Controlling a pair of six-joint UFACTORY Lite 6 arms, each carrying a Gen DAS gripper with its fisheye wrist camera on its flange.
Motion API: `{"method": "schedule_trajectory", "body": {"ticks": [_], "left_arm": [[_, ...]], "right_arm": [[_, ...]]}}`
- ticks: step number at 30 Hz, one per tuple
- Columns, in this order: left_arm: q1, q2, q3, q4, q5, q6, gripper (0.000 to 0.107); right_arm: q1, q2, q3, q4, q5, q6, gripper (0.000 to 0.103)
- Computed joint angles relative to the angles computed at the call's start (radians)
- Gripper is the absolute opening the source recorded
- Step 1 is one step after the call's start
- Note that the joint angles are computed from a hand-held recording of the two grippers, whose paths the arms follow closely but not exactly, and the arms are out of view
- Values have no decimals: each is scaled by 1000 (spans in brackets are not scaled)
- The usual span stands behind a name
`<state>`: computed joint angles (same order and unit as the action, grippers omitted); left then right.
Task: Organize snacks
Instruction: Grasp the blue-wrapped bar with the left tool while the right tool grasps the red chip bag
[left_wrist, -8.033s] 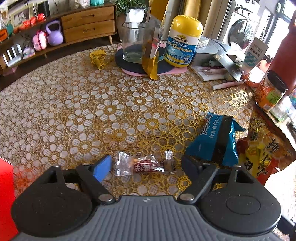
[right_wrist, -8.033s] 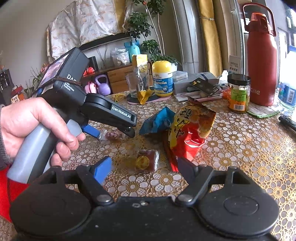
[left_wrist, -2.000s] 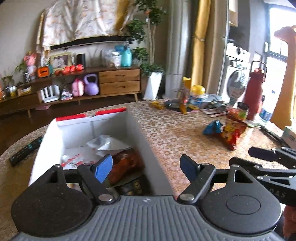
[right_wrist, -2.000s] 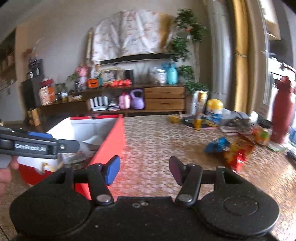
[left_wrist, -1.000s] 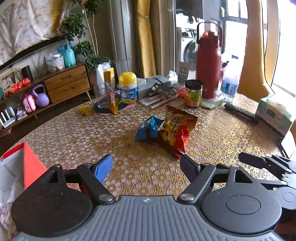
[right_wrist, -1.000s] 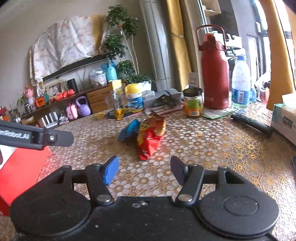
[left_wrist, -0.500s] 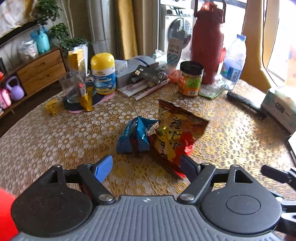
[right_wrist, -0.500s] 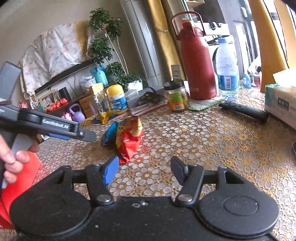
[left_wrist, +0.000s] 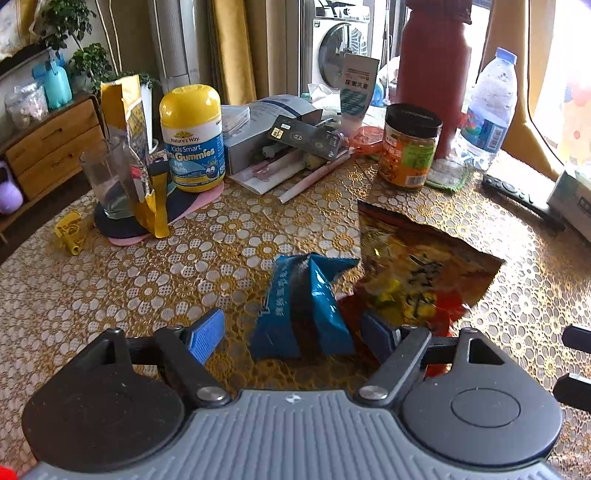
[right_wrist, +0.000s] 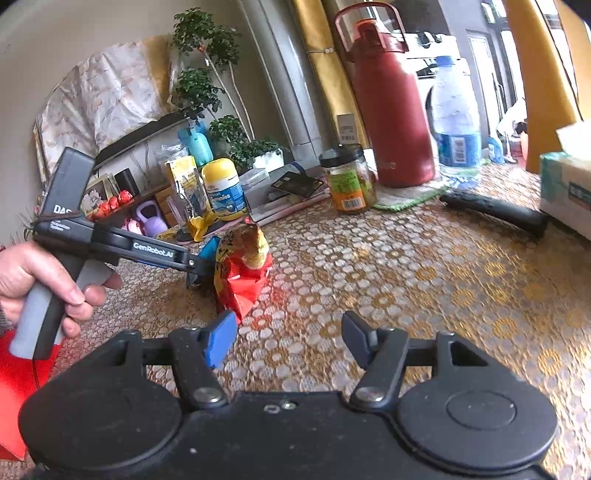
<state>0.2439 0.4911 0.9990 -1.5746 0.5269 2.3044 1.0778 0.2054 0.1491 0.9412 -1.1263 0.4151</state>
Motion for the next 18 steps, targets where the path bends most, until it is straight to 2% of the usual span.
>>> {"method": "schedule_trajectory", "body": {"ticks": [7,14,15,18], "left_arm": [[7,125,135,90,48,-113,80],[9,147,126,12,61,-46,79],[11,146,123,6,65,-30,78],[24,146,131,63,88,-65,59]], "right_arm": [[-175,-18,66,-147,32,-75,64],[-323,0,166,-296,104,-96,65],[-341,11,188,-309,113,-101,67],[-390,43,245,-354,144,-94,68]]}}
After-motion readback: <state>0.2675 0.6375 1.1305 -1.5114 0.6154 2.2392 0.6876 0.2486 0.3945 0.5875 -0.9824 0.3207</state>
